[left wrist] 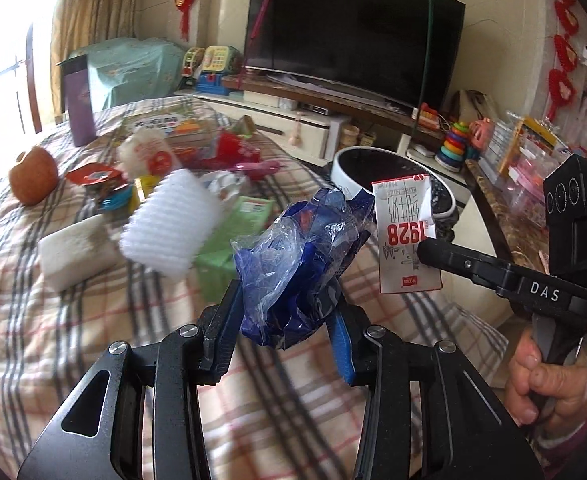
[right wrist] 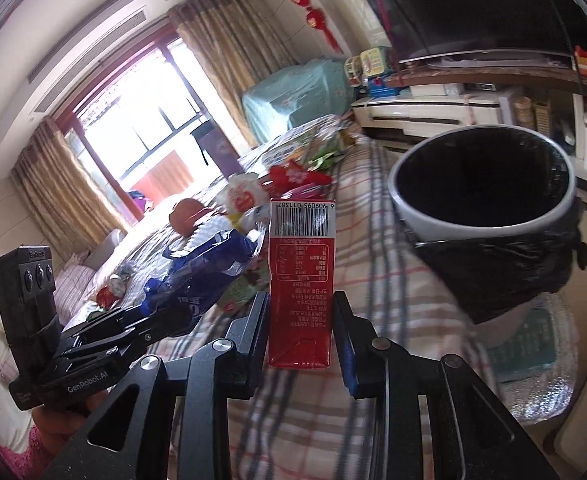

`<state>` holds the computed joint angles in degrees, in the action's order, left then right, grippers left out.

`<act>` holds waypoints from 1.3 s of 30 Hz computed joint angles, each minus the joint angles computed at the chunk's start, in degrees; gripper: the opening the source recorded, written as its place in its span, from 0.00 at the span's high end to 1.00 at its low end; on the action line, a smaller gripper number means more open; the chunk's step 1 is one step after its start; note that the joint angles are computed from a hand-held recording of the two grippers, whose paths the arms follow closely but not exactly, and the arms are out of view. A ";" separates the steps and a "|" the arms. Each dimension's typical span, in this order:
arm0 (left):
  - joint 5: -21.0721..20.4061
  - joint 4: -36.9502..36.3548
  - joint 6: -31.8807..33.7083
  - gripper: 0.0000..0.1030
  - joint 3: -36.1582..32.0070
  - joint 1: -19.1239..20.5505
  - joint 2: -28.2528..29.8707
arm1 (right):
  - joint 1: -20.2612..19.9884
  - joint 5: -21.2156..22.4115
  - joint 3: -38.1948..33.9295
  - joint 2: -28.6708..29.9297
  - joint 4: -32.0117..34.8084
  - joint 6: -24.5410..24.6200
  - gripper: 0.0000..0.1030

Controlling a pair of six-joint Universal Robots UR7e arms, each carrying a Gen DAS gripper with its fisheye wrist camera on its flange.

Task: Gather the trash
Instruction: 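Carry the blue bag into the bin with the left tool while the right tool drops the red carton in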

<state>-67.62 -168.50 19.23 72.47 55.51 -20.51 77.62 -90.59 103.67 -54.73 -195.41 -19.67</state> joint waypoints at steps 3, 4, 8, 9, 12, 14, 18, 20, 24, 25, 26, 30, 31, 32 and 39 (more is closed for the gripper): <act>-0.62 1.18 0.32 0.62 -1.66 -0.59 1.35 | -0.67 -0.44 0.40 -0.95 -0.89 0.71 0.70; -0.69 1.65 0.20 0.62 -2.35 -0.84 1.92 | -0.92 -0.52 0.51 -1.22 -1.17 0.77 0.70; -1.64 4.63 -0.62 0.62 -5.87 -1.37 4.04 | -1.55 -1.19 0.50 -2.16 -1.96 1.30 0.70; -1.76 5.13 -0.63 0.62 -6.58 -1.50 4.47 | -1.70 -1.37 0.32 -2.33 -2.06 1.43 0.70; -2.06 6.91 -0.67 0.62 -9.33 -1.96 6.11 | -2.12 -2.00 0.24 -2.87 -2.80 1.69 0.70; -2.34 8.21 -0.62 0.62 -11.49 -2.29 7.38 | -2.45 -2.44 -0.06 -3.20 -2.91 1.80 0.70; -2.30 10.80 -0.42 0.62 -15.70 -2.84 9.89 | -3.09 -3.25 -1.43 -3.52 -2.53 2.06 0.70; -2.17 12.46 -0.34 0.62 -18.34 -3.13 11.45 | -3.24 -3.85 -2.00 -3.59 -2.38 2.08 0.70; -1.97 15.44 -0.15 0.62 -23.21 -3.48 14.19 | -3.62 -4.92 -3.23 -3.80 -1.56 1.73 0.70; -1.96 16.46 -0.23 0.62 -24.75 -3.54 14.98 | -3.77 -4.90 -3.66 -3.88 -1.19 1.64 0.70; -1.91 17.62 -0.40 0.62 -26.47 -3.61 15.88 | -3.77 -5.20 -4.08 -3.86 -1.00 1.45 0.70; -2.09 21.56 -0.83 0.62 -32.66 -3.85 19.03 | -3.76 -5.93 -6.04 -3.58 0.06 0.50 0.70; -2.26 22.43 -0.74 0.62 -34.35 -3.91 19.86 | -3.75 -6.02 -6.57 -3.49 0.42 0.31 0.70; -2.21 22.87 -0.60 0.62 -35.40 -3.98 20.40 | -3.74 -6.08 -7.09 -3.41 0.87 0.14 0.70; -1.74 29.61 -0.26 0.62 -47.74 -4.31 26.62 | -3.70 -7.57 -10.81 -2.14 3.78 -0.84 0.70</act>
